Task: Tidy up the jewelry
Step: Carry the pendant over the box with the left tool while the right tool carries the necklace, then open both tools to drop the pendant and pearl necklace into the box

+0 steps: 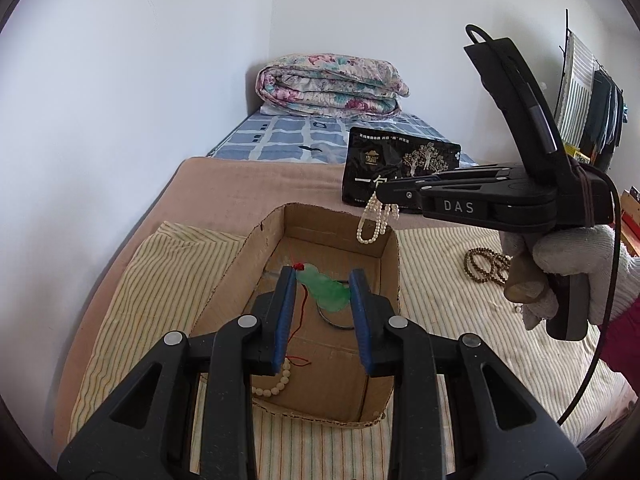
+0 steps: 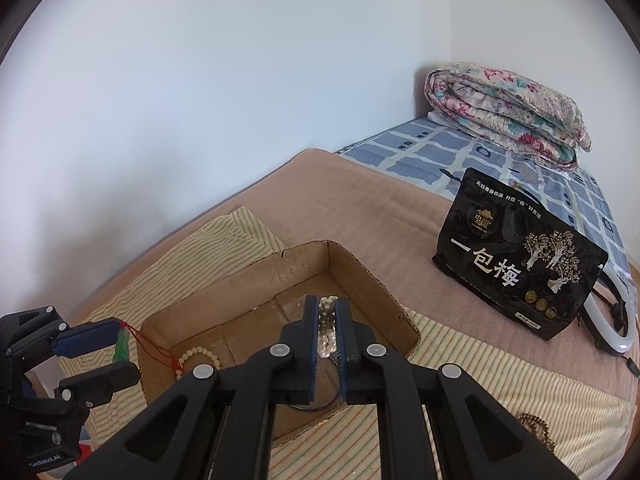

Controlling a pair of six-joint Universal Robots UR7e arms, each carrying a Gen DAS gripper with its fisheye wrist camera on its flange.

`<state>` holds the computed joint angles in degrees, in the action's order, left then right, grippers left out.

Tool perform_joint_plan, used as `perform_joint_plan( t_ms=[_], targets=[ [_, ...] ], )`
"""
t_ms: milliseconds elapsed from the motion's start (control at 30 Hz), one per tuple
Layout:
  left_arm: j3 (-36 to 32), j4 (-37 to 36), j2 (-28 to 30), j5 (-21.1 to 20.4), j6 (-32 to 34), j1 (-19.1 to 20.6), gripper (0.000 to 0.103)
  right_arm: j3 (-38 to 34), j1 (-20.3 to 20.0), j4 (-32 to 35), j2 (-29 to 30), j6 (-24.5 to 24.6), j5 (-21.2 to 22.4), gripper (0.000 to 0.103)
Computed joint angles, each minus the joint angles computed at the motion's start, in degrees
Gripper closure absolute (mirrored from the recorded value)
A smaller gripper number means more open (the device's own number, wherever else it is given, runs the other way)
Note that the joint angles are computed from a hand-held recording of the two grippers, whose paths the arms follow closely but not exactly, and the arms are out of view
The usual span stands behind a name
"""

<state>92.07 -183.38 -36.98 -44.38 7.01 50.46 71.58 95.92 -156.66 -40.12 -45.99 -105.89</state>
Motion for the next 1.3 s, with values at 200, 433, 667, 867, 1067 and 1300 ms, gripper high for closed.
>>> perform_joint_plan(
  t_ms=[200,433,667,867,1067,1300],
  targets=[
    [-0.64,1.11,1.04,0.02,-0.20,0.47,0.076,-2.54,-0.27,0.98,2.20,0.34,-0.66,0.098],
    [-0.95,2.74,1.55,0.06,-0.82,1.00,0.076,-4.55,-0.87,2.96,3.86,1.67,-0.61,0.097],
    [-1.12,4.00,1.76,-0.01,-1.52,1.35,0.076,-5.74,-1.32,4.34,4.85,3.06,-0.73,0.097],
    [-1.47,4.63,1.90,0.09,-1.68,1.45,0.076,-5.75,-1.25,4.23,4.93,3.21,-0.85,0.084],
    [-1.34,4.23,2.08,0.81,-1.99,1.41,0.047,-4.39,-1.09,1.43,4.50,3.11,-1.17,0.040],
    [-0.98,3.97,1.92,1.48,-2.28,1.13,0.044,-2.39,-0.74,-2.44,3.57,2.07,-1.18,0.014]
  ],
)
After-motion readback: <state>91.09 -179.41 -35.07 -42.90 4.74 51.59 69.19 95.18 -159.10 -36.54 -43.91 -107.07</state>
